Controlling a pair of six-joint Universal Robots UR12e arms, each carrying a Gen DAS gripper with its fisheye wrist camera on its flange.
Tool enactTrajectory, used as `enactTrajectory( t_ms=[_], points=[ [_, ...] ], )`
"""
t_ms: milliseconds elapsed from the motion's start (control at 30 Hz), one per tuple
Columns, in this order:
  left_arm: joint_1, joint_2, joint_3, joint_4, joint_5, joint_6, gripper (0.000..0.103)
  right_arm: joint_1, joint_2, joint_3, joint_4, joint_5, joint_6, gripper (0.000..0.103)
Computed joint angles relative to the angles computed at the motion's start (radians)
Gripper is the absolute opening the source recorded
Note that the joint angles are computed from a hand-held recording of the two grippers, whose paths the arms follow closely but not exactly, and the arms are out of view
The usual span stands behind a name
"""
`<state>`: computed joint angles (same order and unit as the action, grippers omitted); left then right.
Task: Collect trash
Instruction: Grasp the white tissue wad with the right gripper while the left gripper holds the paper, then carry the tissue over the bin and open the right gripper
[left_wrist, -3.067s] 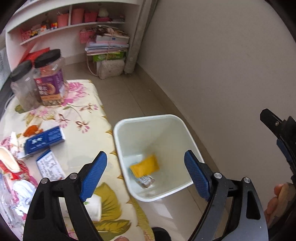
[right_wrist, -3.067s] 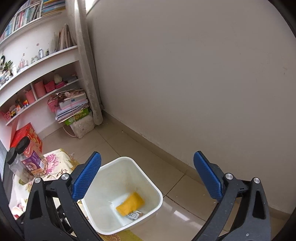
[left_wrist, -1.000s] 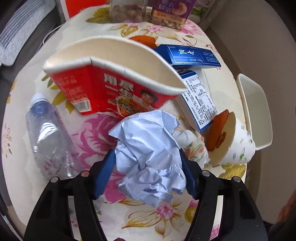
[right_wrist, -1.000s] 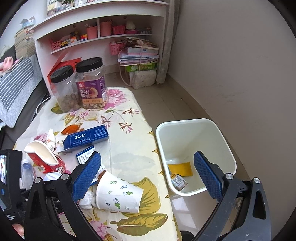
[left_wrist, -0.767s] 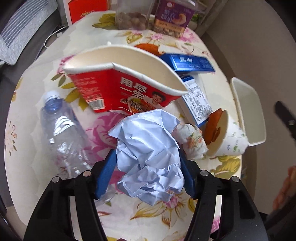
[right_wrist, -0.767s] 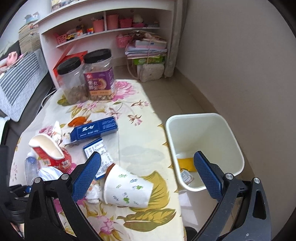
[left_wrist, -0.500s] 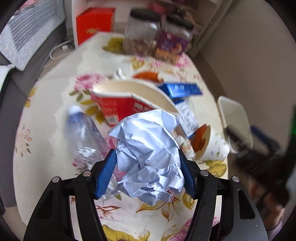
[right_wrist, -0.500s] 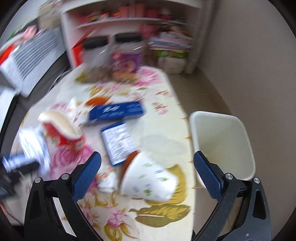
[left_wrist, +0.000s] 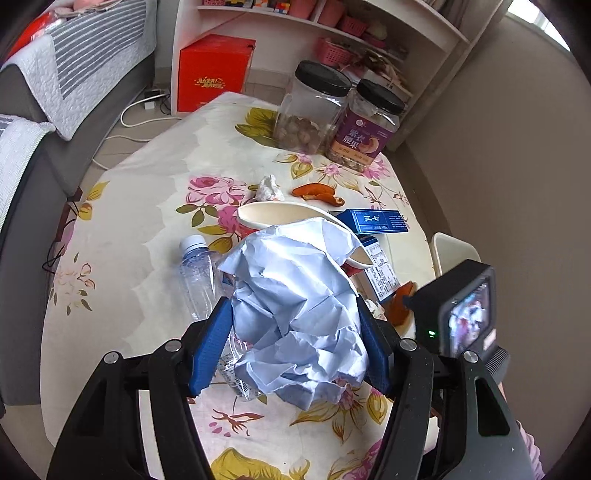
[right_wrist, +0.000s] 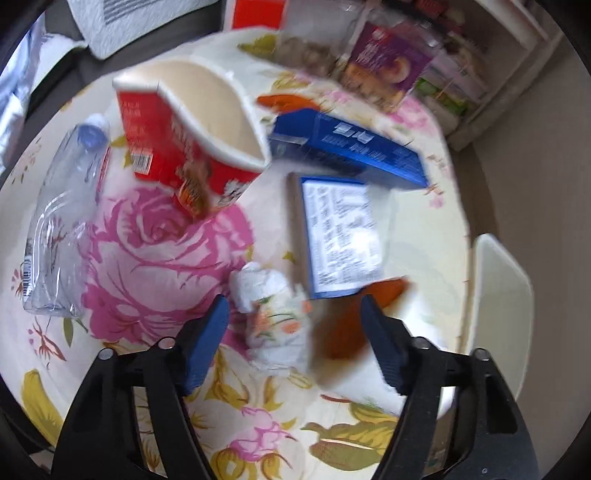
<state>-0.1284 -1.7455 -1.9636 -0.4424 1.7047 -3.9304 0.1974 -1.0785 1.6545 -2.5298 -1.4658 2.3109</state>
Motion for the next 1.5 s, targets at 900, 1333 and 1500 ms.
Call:
enactTrajectory(
  t_ms=[900, 1333, 1500],
  points=[
    [-0.076, -0.034, 0.031, 0.070, 0.308, 0.015, 0.064, -0.082, -0.098, 0.053, -0.263, 0.427, 0.283, 0.030],
    [-0.179, -0.130, 0.117, 0.170, 0.691, 0.091, 0.064, -0.115, -0.079, 0.079, -0.566, 0.437, 0.478, 0.031],
    [-0.194, -0.154, 0.144, 0.190, 0.732, 0.090, 0.065, -0.125, -0.074, 0.081, -0.619, 0.431, 0.522, 0.031]
  ],
)
